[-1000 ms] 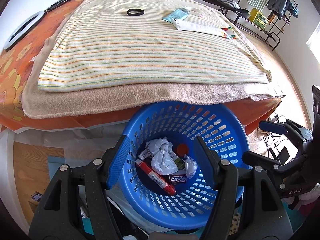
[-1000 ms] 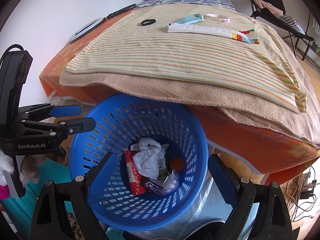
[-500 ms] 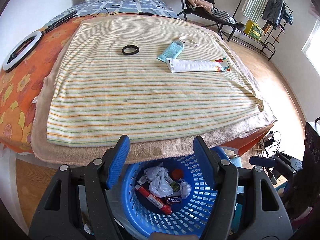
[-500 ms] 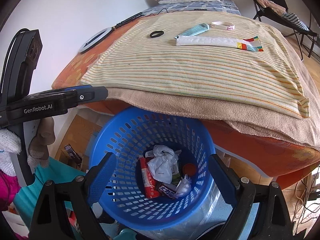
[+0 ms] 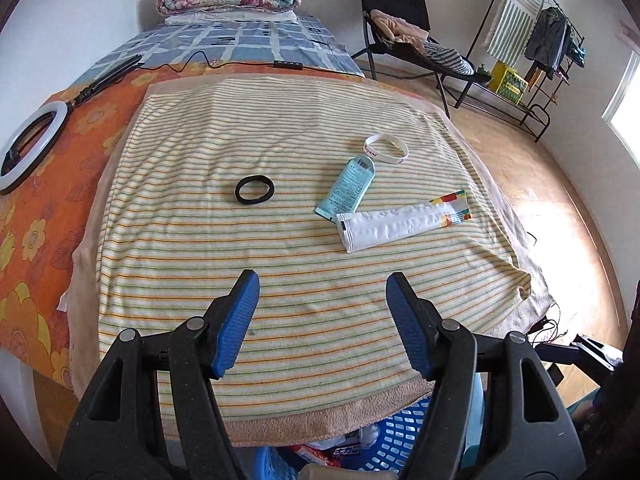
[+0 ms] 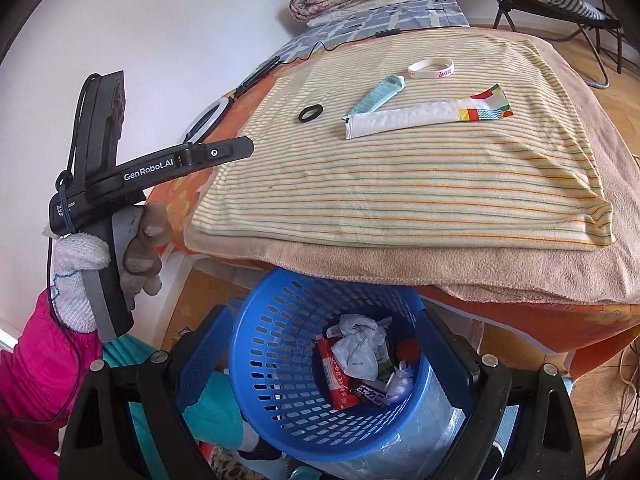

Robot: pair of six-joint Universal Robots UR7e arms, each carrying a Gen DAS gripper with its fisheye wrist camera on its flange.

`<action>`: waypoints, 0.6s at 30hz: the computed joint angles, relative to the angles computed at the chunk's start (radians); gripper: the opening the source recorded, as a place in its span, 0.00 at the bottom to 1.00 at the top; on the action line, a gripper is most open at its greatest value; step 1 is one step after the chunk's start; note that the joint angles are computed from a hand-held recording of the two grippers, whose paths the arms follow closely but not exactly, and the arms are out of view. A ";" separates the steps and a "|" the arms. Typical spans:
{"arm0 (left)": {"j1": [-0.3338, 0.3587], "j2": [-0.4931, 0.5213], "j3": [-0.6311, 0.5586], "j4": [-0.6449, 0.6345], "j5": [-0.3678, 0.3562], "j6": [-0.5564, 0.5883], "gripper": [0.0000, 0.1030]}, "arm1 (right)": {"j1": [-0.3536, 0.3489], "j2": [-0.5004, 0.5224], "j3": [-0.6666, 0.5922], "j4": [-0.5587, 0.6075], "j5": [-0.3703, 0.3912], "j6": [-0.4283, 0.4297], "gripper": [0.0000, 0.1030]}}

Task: Collect trash
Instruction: 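Lower the left tool to the light-blue tube while the right tool lowers to the white toothpaste tube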

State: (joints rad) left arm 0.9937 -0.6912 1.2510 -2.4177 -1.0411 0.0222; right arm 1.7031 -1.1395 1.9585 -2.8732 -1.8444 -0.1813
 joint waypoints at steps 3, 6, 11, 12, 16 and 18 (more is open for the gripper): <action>0.006 0.042 -0.065 0.022 0.001 0.001 0.66 | 0.001 0.013 -0.040 -0.030 -0.026 -0.043 0.91; 0.013 0.078 -0.125 0.052 -0.006 -0.002 0.66 | -0.011 0.041 -0.103 -0.049 -0.032 -0.083 0.91; 0.023 0.125 -0.212 0.082 -0.016 -0.014 0.66 | -0.033 0.117 -0.251 -0.036 -0.051 -0.155 0.91; 0.024 0.133 -0.228 0.085 -0.016 -0.017 0.66 | -0.038 0.135 -0.286 -0.017 -0.052 -0.164 0.89; 0.033 0.161 -0.284 0.101 -0.019 -0.036 0.66 | -0.066 0.215 -0.441 0.082 -0.043 -0.170 0.74; 0.036 0.171 -0.305 0.107 -0.017 -0.044 0.66 | -0.078 0.253 -0.511 0.139 -0.032 -0.170 0.72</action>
State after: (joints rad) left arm 1.0301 -0.5202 0.9455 -2.3105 -1.0580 -0.0215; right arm 1.6249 -0.8862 1.4471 -2.7344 -1.8762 -0.3510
